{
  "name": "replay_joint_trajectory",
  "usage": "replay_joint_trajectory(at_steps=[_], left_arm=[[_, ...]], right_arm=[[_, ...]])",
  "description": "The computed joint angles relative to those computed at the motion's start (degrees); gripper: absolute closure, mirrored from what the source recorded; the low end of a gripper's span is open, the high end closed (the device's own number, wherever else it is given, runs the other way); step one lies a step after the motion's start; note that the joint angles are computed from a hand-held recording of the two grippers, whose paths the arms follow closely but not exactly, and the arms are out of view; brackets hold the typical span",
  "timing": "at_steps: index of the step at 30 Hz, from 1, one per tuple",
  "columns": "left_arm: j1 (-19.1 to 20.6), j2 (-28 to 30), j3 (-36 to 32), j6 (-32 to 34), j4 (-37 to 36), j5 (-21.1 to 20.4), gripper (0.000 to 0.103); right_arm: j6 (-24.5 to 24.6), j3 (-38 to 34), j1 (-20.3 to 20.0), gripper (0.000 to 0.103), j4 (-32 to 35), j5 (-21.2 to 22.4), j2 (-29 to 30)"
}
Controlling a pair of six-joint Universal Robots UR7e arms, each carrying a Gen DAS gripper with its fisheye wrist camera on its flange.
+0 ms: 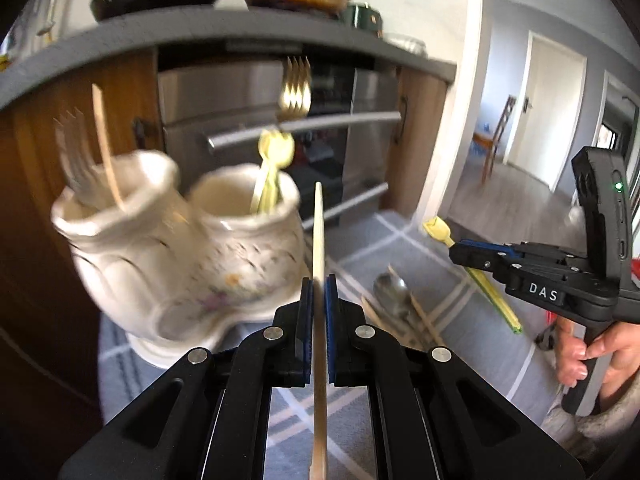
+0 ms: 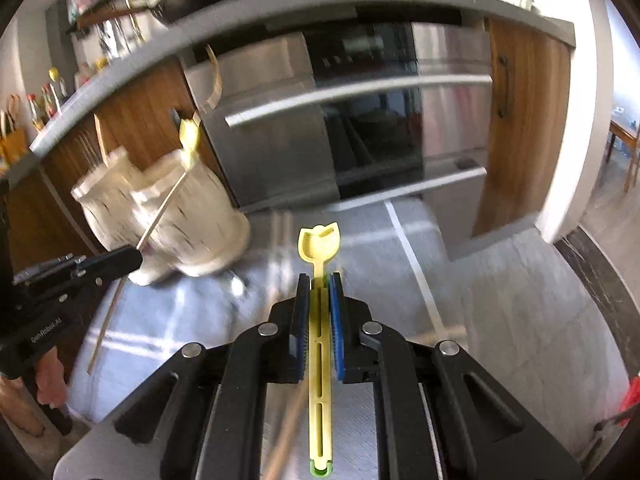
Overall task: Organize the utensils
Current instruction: 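Lift the chopstick and yellow spatula and carry them over the holder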
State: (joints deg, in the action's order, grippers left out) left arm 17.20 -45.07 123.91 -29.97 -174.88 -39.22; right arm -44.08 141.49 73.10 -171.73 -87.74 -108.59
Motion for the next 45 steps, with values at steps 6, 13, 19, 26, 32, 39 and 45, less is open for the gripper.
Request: replay_joint_trajectory(at_steps=[6,13,19,26,32,39,45], left_arm=[[-2.9,-4.5,3.8,3.8,-9.1,6.1,0.097],[-1.5,-8.6,3.4,11.3,-17.1,10.4,0.097],[2.2,-3.6,-2.7,26.3,-34.1,9.7,0.097],[4.7,0.7,-7.0,35.9,-43.7,9.3,0.097],[6.2,3.0,-8.4,39.9,-47.1,9.1,0.097],[7.0,4.9,-8.5,43.8,-51.6,7.3,0.097],[7.9,5.7,-9.0,44.6,-53.1,6.0,0.097]], right_arm=[[1.8,-1.4,5.7,0.093,-1.4,2.6,1.8],[3.8,-4.3,12.5,0.093,-5.4,4.6,8.2],[6.7,-7.6,15.2,0.093,-10.3,9.8,15.7],[9.5,-9.9,15.8,0.093,-15.8,14.8,22.2],[9.5,-10.2,15.4,0.093,-21.1,16.8,25.9],[9.0,-10.3,13.9,0.093,-21.9,18.5,28.1],[8.9,-10.3,13.1,0.093,-23.1,19.2,29.1]])
